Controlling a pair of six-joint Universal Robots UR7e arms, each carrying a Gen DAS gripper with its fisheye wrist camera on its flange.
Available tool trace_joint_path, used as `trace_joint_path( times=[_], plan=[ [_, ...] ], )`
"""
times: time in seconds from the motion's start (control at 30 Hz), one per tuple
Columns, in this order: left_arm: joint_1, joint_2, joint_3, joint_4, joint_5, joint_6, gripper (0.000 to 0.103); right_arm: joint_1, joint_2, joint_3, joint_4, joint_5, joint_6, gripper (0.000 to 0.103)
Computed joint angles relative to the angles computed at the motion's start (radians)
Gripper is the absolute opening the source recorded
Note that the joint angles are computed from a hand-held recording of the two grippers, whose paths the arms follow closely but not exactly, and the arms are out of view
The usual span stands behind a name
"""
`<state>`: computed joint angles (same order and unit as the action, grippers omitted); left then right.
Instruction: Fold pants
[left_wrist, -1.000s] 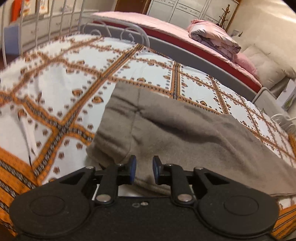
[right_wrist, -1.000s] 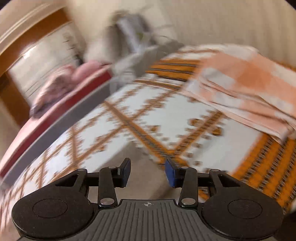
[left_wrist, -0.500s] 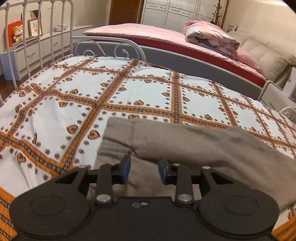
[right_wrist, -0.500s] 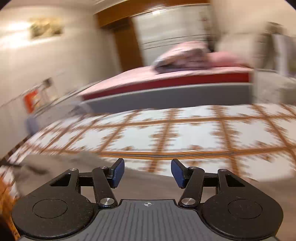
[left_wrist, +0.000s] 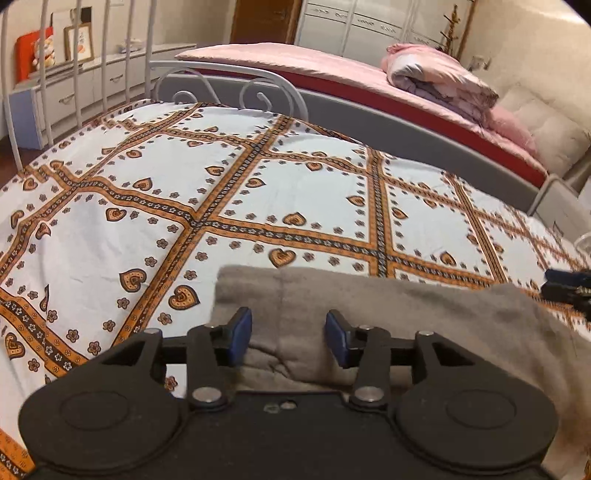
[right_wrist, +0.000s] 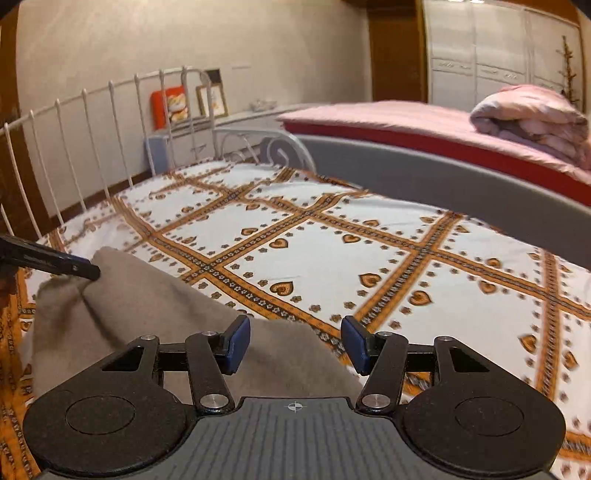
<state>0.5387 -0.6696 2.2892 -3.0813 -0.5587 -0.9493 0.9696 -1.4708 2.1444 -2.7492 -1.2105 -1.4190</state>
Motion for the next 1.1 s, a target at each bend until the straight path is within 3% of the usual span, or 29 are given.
trace_joint_path(
  times=[0.13,0.23,0.27,0.33,0.4,0.5,0.57,0.67,0.77,0.83,0.9,0.97,1.03,1.1],
  plan=[
    [0.042,-0.002,-0.010,-0.040,-0.009,0.049,0.036,0.050,0.083,-0.057,-0.022,-0.102,0.051,0.056],
    [0.084,-0.009,0.004,-0.152,-0.076,0.098,0.035,0.063,0.113,-0.087,0.006,-0.156,0.060,0.053],
    [0.094,-0.011,0.010,-0.187,-0.098,0.120,0.034,0.066,0.117,-0.093,0.016,-0.171,0.053,0.038],
    [0.103,-0.010,0.025,-0.246,-0.123,0.161,0.034,0.074,0.116,-0.111,0.074,-0.208,0.045,0.023],
    [0.110,-0.007,0.030,-0.270,-0.142,0.197,0.034,0.077,0.108,-0.112,0.097,-0.217,0.019,0.018],
    [0.099,0.014,0.010,-0.212,-0.101,0.231,0.024,0.088,0.121,-0.097,0.044,-0.249,-0.021,0.016],
    [0.075,0.039,-0.003,-0.188,-0.043,0.229,0.012,0.092,0.126,-0.075,-0.014,-0.255,-0.028,0.006],
    [0.051,0.054,-0.016,-0.194,0.015,0.236,0.002,0.088,0.115,-0.031,-0.111,-0.212,-0.019,0.003],
    [0.033,0.057,-0.021,-0.220,0.091,0.267,0.000,0.088,0.101,-0.025,-0.141,-0.153,0.010,0.003],
    [0.044,0.042,-0.030,-0.111,0.132,0.225,0.000,0.092,0.107,-0.034,-0.143,-0.152,0.019,0.003],
    [0.096,0.028,-0.043,0.002,0.057,0.154,0.000,0.102,0.159,-0.036,-0.219,-0.228,0.010,0.003],
    [0.083,0.016,-0.022,0.112,0.084,0.066,0.000,0.096,0.213,-0.028,-0.297,-0.277,0.000,0.003],
    [0.051,-0.022,0.032,0.111,0.088,-0.039,0.000,0.091,0.196,0.002,-0.353,-0.230,0.014,0.005],
    [-0.015,-0.057,0.082,0.136,0.117,-0.111,0.000,0.066,0.136,0.029,-0.340,-0.132,0.037,0.006]
  ],
)
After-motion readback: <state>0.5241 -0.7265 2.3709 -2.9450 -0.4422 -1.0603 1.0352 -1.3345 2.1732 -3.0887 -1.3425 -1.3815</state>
